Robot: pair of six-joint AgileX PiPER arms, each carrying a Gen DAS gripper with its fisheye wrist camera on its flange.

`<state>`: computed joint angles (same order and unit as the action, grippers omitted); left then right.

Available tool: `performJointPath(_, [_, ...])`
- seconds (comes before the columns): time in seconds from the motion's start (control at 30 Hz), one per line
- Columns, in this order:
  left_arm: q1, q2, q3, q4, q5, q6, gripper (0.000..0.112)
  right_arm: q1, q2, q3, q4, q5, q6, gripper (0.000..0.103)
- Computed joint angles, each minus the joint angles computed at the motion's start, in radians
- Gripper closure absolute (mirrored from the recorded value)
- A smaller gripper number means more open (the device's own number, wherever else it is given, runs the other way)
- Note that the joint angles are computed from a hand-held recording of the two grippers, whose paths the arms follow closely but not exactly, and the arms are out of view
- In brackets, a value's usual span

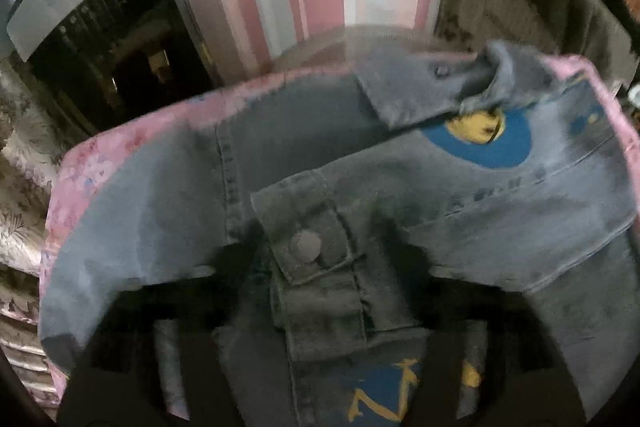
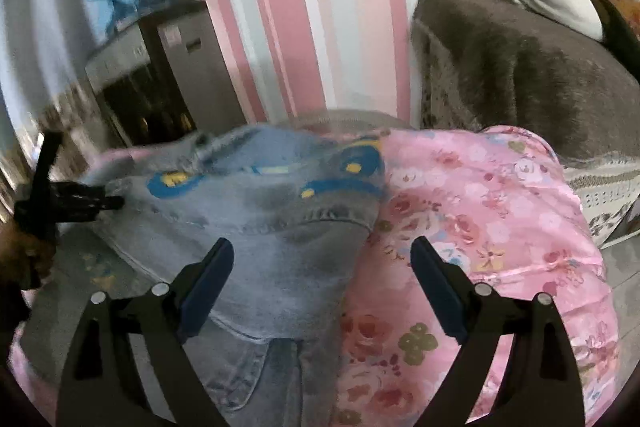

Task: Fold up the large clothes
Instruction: 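Fold the sleeve across the jacket front with the right gripper and release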

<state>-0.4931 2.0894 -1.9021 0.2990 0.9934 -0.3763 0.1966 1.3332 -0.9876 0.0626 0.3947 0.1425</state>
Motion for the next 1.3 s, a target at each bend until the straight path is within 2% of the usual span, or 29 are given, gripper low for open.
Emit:
performJointPath(0.1, [-0.017, 0.007, 0.037, 0.055, -0.021, -0.018, 0.02, 0.064, 0.106, -0.053, -0.292, 0.082, 0.259, 0.013])
performJointPath(0.13, [-0.012, 0.009, 0.045, 0.048, -0.028, -0.019, 0.019, 0.078, 0.135, -0.065, -0.345, 0.112, 0.306, 0.013])
performJointPath(0.23, [0.011, -0.023, 0.102, 0.006, -0.073, -0.024, 0.018, 0.076, 0.133, -0.03, -0.355, 0.096, 0.339, 0.013])
performJointPath(0.3, [0.01, -0.083, 0.18, 0.015, -0.123, -0.055, 0.016, 0.083, -0.018, 0.095, -0.444, -0.029, 0.463, 0.012])
performJointPath(0.33, [0.009, -0.121, 0.23, 0.015, -0.164, -0.066, 0.015, 0.087, -0.071, 0.139, -0.485, -0.065, 0.514, 0.009])
performJointPath(0.4, [-0.007, -0.237, 0.373, 0.013, -0.275, -0.112, 0.012, 0.119, -0.168, 0.195, -0.62, -0.041, 0.671, 0.008])
performJointPath(0.5, [-0.053, -0.383, 0.55, 0.1, -0.392, -0.226, 0.012, 0.133, -0.316, 0.294, -0.632, -0.053, 0.736, 0.008])
performJointPath(0.57, [-0.108, -0.467, 0.648, 0.242, -0.406, -0.372, 0.012, 0.182, -0.391, 0.339, -0.758, -0.029, 0.885, 0.008])
performJointPath(0.63, [-0.156, -0.531, 0.729, 0.369, -0.396, -0.507, 0.012, 0.26, -0.447, 0.358, -0.845, 0.042, 0.992, 0.008])
performJointPath(0.77, [-0.176, -0.634, 0.855, 0.461, -0.408, -0.658, 0.012, 0.366, -0.499, 0.385, -0.891, 0.132, 1.043, 0.008])
performJointPath(0.87, [-0.134, -0.702, 0.94, 0.455, -0.457, -0.685, 0.012, 0.455, -0.554, 0.424, -0.999, 0.205, 1.179, 0.008])
performJointPath(1.0, [-0.079, -0.761, 1.008, 0.389, -0.477, -0.616, 0.012, 0.492, -0.614, 0.45, -0.992, 0.254, 1.197, 0.007])
performJointPath(1.1, [-0.036, -0.82, 1.074, 0.404, -0.493, -0.65, 0.012, 0.569, -0.661, 0.456, -1.017, 0.348, 1.232, 0.006])
performJointPath(1.23, [0.054, -0.891, 1.165, 0.338, -0.539, -0.616, 0.012, 0.555, -0.701, 0.465, -0.983, 0.356, 1.199, 0.006])
performJointPath(1.3, [0.097, -0.928, 1.211, 0.307, -0.552, -0.595, 0.012, 0.494, -0.71, 0.467, -0.918, 0.31, 1.124, 0.006])
